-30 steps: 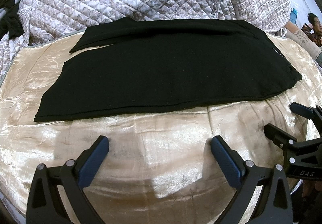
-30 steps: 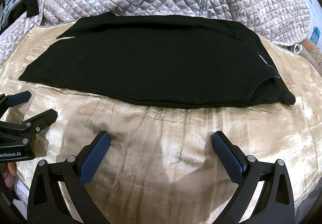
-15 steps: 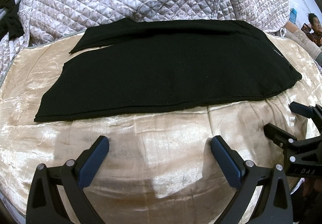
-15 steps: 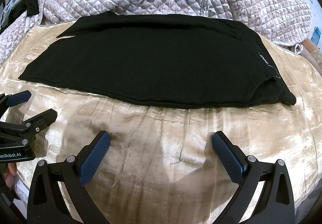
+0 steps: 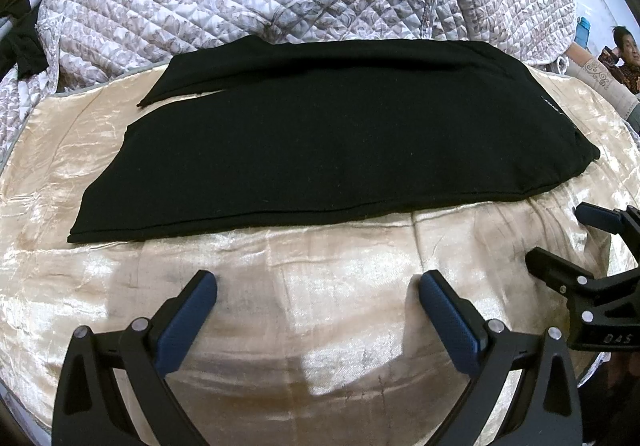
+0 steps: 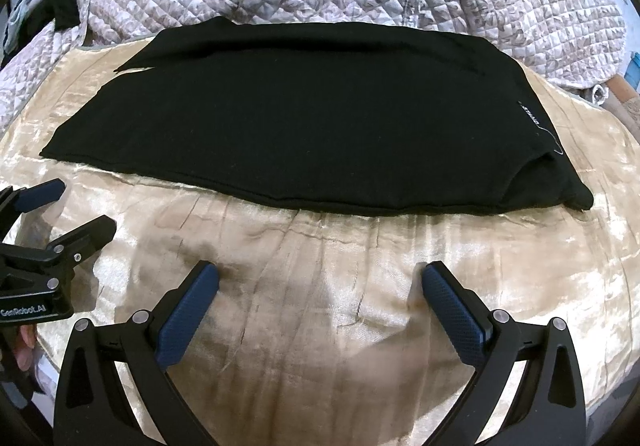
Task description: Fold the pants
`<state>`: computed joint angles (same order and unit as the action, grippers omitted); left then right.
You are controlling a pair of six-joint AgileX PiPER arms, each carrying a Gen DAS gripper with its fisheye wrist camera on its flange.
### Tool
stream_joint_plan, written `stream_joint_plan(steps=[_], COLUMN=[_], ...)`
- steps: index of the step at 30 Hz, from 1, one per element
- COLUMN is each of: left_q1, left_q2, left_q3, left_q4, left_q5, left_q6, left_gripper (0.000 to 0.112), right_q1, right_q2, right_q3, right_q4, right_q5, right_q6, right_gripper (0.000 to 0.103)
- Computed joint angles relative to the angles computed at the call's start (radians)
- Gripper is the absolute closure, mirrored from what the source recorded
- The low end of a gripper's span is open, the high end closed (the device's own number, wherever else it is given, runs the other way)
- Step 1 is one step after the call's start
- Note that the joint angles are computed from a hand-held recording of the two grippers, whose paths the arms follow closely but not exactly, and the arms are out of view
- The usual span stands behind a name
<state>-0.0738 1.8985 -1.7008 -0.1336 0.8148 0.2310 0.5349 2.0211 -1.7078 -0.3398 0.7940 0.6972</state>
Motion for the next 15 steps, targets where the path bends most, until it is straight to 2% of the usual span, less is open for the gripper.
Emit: stream_joint_plan(steps=[5, 12, 15], left_q1=[0.005, 0.060, 0.112], left_q2=[0.011, 0.018, 0.049], left_q3=[-0.035, -0.072, -0.120], left_q4=[-0.012, -0.143, -0.226], left_q5=[0.034, 0.064, 0.100], left_q6=[0.010, 0.062, 0.061], left_gripper=[0.010, 0.022, 0.025], right_q1=[0.003, -0.037, -0.105], right_q2=[-0.023, -0.103, -0.138], right_q3=[0.026, 0.097, 0.135], right_q4=[-0.020, -0.034, 0.052], right_q5=[-0.017, -0.090, -0.124], right_q6=[0.021, 0.077, 0.067], right_gripper=[0.001, 0.002, 0.010])
